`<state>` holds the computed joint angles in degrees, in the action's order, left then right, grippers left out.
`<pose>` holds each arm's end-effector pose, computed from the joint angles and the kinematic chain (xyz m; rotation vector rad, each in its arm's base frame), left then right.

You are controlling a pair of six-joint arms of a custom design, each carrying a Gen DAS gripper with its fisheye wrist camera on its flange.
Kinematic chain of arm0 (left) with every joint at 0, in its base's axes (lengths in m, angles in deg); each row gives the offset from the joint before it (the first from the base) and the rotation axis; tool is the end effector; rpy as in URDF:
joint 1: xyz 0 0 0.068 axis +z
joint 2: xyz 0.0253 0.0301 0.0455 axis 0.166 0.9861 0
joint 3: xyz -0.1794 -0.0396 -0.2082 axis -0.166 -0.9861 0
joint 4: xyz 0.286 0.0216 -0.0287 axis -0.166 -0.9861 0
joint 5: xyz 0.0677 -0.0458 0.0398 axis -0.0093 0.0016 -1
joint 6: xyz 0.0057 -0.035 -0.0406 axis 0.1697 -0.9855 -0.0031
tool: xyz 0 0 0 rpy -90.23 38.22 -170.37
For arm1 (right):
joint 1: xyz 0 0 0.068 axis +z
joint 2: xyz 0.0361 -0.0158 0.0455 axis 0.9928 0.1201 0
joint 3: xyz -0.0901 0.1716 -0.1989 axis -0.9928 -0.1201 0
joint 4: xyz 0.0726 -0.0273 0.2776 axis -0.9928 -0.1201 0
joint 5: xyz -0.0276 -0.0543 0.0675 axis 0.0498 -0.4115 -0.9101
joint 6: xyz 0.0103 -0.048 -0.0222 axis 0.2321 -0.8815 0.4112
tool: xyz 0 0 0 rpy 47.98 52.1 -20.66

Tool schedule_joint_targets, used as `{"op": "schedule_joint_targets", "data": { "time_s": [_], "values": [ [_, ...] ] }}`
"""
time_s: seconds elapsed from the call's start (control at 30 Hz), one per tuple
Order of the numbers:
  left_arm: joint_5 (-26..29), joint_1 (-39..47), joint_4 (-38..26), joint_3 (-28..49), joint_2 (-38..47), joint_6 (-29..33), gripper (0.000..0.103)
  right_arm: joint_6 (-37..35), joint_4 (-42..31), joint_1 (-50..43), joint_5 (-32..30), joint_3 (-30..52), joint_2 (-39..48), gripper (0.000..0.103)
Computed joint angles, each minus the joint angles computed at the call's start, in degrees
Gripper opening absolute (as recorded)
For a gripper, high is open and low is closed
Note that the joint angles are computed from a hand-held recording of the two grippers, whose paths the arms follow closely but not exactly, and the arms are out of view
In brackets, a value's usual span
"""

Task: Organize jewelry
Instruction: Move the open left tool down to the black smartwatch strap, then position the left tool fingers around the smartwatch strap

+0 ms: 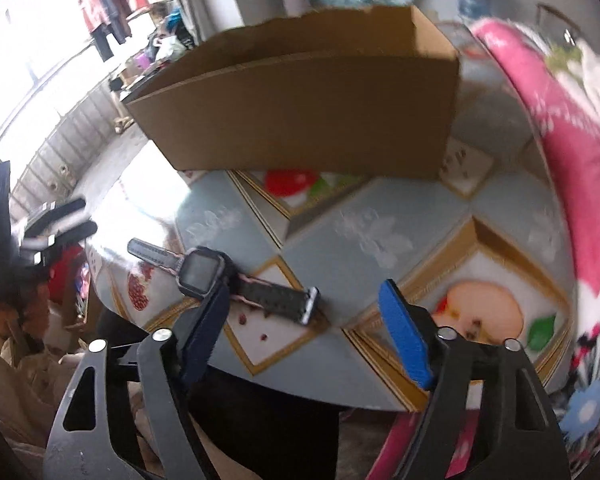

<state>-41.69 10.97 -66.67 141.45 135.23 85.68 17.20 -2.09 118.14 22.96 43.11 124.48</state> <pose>0.3255 -0.0093 0.2910 0.8638 2.3323 -0.4128 0.2465 0.1610 0.2889 0.4408 2.5170 0.2210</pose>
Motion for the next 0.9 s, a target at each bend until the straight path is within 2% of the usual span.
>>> {"op": "schedule_joint_targets", "data": {
  "time_s": [0.1, 0.2, 0.37, 0.63, 0.77, 0.9],
  "values": [
    [0.5, 0.4, -0.2, -1.3, -0.4, 0.8, 0.097, 2.7, 1.0, 0.1, -0.4, -1.2, -0.3, 0.059],
    [1.6, 0.4, -0.9, -1.3, -0.3, 1.7, 0.088, 4.7, 1.9, 0.4, -1.0, -2.3, -0.4, 0.051],
    [1.8, -0.4, -2.7, -0.7, 0.8, 3.0, 0.063, 5.5, 2.5, 0.0, -1.5, -2.7, 0.2, 0.042],
    [1.1, -1.0, -6.0, 1.6, 4.7, 2.7, 0.035, 5.1, 2.3, -0.4, -1.3, -2.4, 0.5, 0.034],
    [-0.8, -1.8, -6.9, 2.3, 6.7, 1.9, 0.032, 4.8, 2.5, -0.2, -0.8, -2.0, 1.4, 0.030],
    [-0.4, -1.8, -7.4, 2.9, 7.4, 1.3, 0.032, 4.4, 1.7, 0.2, -0.1, -1.2, 2.3, 0.024]
  ]
}}
